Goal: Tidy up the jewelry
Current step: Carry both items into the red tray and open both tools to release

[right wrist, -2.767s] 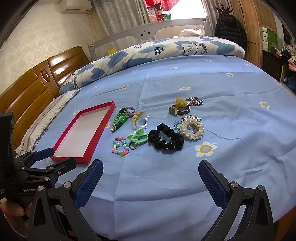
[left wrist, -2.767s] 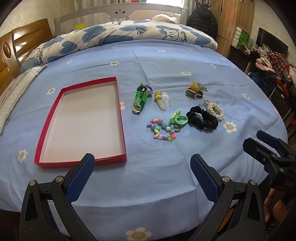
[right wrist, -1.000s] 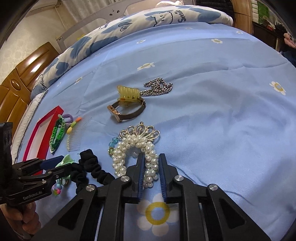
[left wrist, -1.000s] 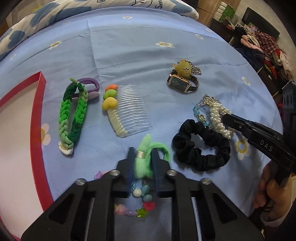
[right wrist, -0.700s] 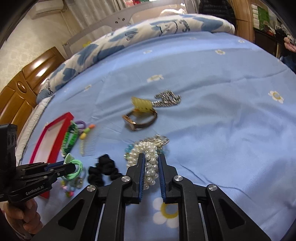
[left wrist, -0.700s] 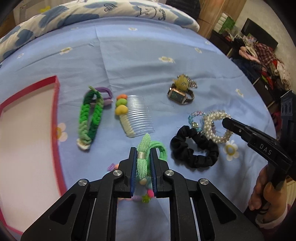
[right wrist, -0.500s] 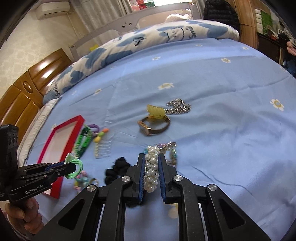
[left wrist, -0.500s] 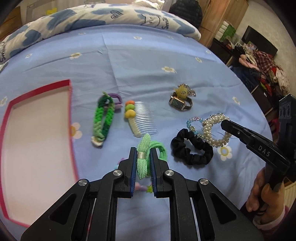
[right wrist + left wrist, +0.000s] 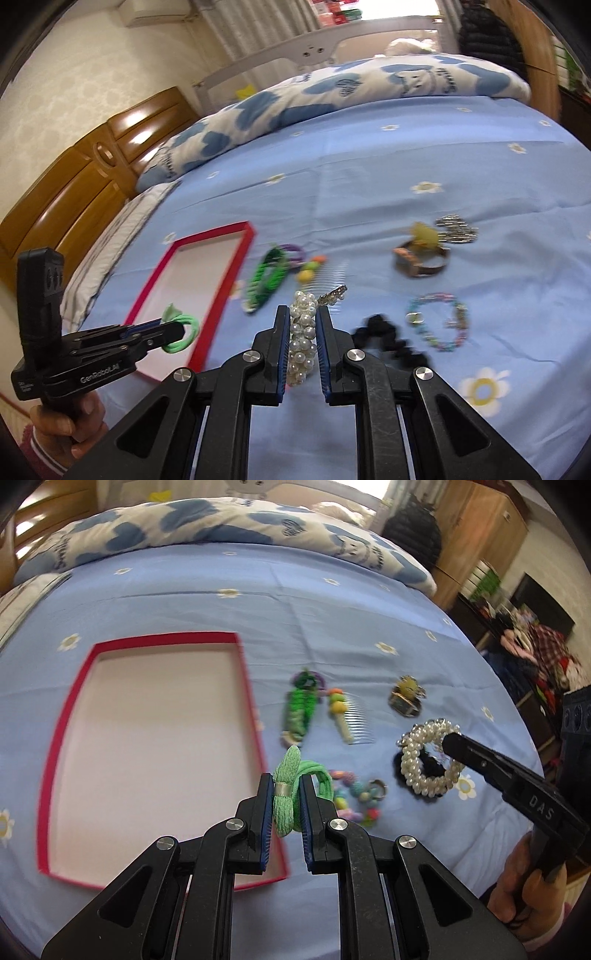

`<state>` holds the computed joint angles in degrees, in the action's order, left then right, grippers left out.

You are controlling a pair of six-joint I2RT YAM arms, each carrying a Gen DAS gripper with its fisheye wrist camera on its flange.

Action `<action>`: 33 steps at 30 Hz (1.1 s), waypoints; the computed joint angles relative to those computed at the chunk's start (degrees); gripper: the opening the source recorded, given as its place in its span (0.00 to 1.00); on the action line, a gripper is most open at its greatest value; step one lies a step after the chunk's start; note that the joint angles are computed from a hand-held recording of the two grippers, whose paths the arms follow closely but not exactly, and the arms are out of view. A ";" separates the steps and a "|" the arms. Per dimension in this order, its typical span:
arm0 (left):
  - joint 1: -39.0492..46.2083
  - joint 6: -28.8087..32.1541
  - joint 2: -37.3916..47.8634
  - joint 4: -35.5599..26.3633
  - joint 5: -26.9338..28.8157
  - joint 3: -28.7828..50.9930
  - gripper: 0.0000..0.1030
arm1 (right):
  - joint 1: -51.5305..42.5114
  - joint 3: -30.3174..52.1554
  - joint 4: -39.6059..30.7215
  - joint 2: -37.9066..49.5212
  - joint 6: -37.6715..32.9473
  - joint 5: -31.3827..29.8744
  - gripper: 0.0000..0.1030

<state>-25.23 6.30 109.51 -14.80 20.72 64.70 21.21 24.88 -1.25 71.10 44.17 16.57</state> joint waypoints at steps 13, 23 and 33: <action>10.99 0.69 2.41 -0.06 1.18 1.73 0.11 | 7.84 16.00 7.56 19.97 -1.22 -3.67 0.13; 15.12 2.60 7.32 -0.80 0.59 4.49 0.11 | 9.05 25.35 11.14 33.68 -0.71 -9.77 0.13; 16.60 1.66 13.14 -2.28 -0.37 7.83 0.12 | 8.29 29.49 11.81 42.31 0.23 -14.36 0.13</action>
